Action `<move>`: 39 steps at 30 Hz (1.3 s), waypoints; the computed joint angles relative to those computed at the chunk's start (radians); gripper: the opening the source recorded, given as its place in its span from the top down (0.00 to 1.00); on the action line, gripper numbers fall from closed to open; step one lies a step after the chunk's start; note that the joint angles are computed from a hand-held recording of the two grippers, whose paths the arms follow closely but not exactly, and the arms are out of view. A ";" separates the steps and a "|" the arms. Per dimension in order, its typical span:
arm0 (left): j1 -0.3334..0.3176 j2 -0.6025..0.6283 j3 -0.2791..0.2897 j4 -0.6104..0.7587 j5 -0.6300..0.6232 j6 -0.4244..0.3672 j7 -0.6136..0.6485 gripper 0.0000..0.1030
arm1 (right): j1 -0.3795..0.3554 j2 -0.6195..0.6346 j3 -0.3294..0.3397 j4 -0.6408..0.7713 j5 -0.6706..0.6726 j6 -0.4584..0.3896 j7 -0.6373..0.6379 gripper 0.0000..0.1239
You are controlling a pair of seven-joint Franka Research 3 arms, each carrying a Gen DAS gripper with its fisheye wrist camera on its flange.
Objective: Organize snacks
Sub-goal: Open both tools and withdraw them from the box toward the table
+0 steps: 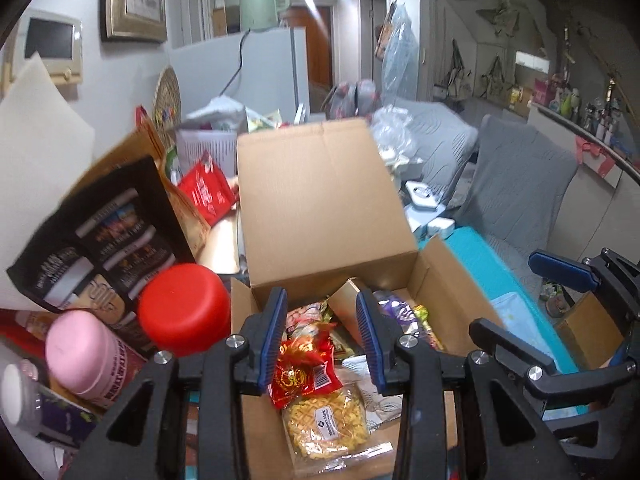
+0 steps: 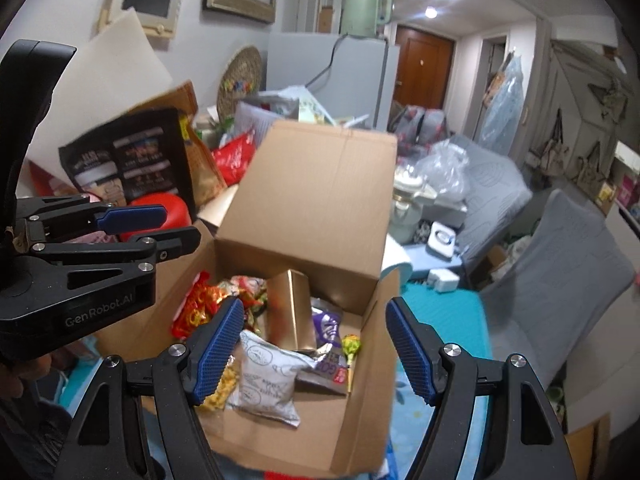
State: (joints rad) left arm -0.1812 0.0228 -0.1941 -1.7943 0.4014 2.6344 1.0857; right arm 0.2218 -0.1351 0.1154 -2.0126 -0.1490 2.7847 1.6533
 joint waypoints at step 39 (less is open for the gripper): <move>-0.125 -0.503 -0.016 -0.530 -0.091 0.219 0.008 0.25 | -0.163 -0.674 0.175 -0.552 0.114 0.063 0.083 0.30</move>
State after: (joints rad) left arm -0.3058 -0.4801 -0.2098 -2.3244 0.3108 2.8535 1.0935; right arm 0.0588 -0.8092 0.2901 -2.5646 -0.0352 2.8480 1.7365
